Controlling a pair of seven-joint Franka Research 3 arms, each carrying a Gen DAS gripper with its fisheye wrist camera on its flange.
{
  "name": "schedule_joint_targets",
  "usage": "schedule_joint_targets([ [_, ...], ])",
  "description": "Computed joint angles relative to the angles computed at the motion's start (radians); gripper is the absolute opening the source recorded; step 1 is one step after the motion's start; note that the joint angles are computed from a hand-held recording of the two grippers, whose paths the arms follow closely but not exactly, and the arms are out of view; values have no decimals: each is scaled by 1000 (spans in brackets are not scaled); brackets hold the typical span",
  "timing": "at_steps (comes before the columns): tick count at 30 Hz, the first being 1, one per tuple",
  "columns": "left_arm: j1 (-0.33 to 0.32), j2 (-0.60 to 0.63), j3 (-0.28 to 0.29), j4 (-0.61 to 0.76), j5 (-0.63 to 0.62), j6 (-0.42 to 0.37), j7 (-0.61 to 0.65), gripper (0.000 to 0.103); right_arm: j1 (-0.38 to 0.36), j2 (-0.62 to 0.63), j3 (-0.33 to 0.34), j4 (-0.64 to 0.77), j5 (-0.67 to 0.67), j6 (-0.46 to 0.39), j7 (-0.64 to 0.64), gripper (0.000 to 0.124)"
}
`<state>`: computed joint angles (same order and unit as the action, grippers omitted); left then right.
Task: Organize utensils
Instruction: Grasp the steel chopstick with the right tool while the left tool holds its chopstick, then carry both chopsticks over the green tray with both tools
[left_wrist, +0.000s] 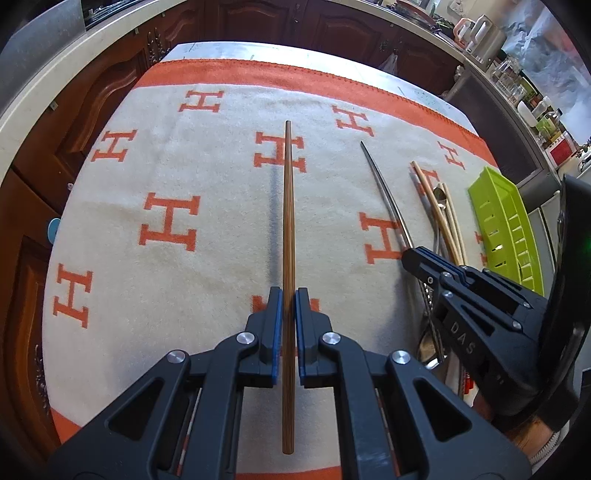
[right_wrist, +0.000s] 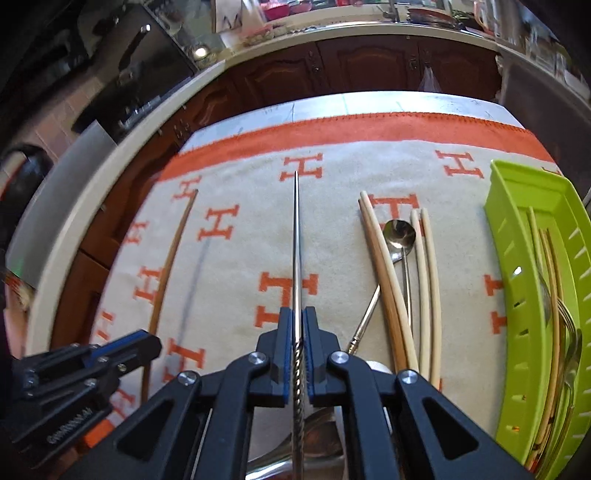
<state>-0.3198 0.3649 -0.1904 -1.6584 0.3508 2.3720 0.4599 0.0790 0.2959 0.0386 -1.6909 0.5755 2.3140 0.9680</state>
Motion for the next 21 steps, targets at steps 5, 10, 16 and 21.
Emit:
schedule_joint_targets([
  [5,-18,-17,0,24,28,-34,-8,4,-44,-53,-3,-19,102,-52,-49,5],
  [10,-44,-14,-11,78,47,-63,-9,4,-79,-110,-34,-54,163,-85,-93,5],
  [16,-93,57,-29,229,36,-100,22,4,-132,-143,-84,-75,195,-91,-117,5],
  [21,-169,236,-39,528,-4,-182,99,4,-181,-124,-113,-52,199,-77,-117,6],
])
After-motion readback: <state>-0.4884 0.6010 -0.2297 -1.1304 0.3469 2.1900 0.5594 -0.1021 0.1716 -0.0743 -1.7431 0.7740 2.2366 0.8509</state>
